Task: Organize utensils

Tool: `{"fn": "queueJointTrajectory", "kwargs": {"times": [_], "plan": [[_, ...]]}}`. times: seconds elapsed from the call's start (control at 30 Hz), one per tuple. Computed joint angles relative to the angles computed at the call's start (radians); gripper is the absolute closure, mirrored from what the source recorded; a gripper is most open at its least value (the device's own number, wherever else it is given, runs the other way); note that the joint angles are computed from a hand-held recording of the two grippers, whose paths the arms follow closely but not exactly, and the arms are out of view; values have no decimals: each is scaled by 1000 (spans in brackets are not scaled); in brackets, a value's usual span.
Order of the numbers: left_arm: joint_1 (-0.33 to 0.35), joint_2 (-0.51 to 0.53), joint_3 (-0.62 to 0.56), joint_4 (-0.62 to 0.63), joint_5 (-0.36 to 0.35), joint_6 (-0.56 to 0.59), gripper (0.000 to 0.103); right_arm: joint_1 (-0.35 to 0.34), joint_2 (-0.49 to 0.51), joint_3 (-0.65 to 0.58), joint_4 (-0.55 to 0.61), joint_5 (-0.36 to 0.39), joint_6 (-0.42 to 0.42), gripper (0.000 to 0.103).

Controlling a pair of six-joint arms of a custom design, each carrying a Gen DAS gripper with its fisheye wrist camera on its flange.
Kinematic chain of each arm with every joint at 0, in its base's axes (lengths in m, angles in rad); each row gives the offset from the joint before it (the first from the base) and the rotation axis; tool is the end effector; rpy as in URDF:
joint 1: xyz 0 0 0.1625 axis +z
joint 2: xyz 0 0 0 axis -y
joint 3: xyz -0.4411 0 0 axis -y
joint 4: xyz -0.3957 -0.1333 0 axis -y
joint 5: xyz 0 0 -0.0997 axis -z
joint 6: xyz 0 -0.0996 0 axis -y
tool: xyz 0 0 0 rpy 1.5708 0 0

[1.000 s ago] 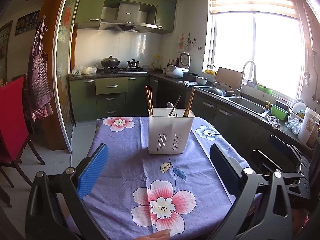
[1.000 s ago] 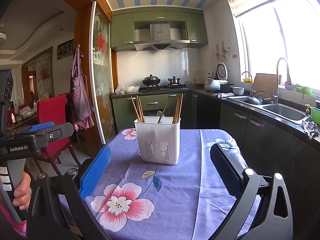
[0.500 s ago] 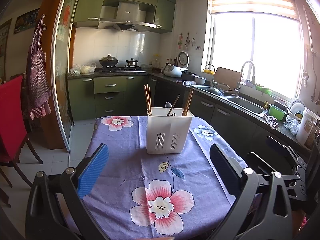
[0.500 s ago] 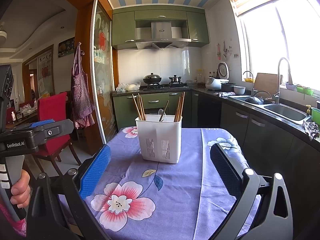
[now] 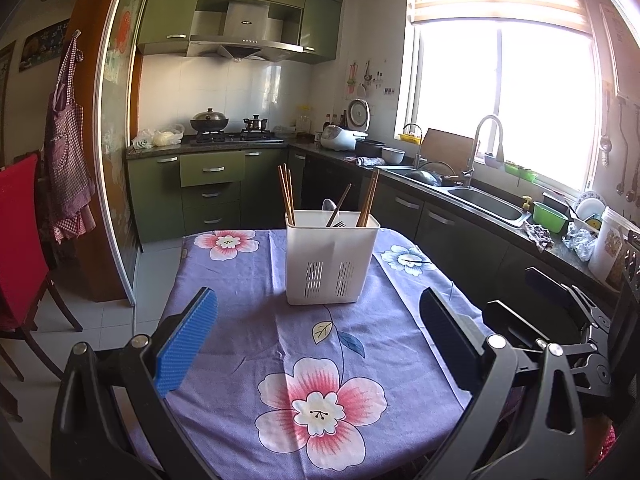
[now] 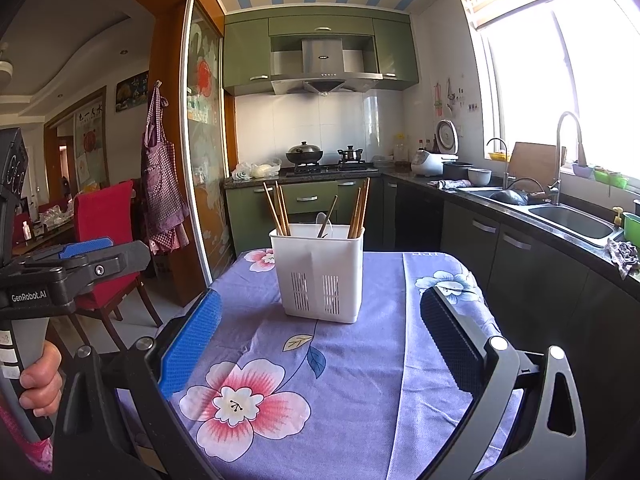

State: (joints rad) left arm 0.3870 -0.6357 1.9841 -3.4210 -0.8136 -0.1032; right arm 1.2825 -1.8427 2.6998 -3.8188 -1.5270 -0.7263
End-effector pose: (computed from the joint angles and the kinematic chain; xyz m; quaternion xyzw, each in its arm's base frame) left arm -0.4466 -0.3998 0.0229 0.3843 0.8191 -0.3994 0.1480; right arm 0.0591 -0.2849 0.3686 0.1805 -0.7462 0.5681 0.2965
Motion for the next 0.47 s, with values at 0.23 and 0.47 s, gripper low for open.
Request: {"fn": "queueJointTrajectory", "kwargs": {"times": [0.23,0.47], "plan": [[0,3,-5,16,10,-4,7,-1,-4,1,4,0,1,5],[14,-7,-7,39,-2,-39,7,-1,-3,-1,6,-4,2,5]]}}
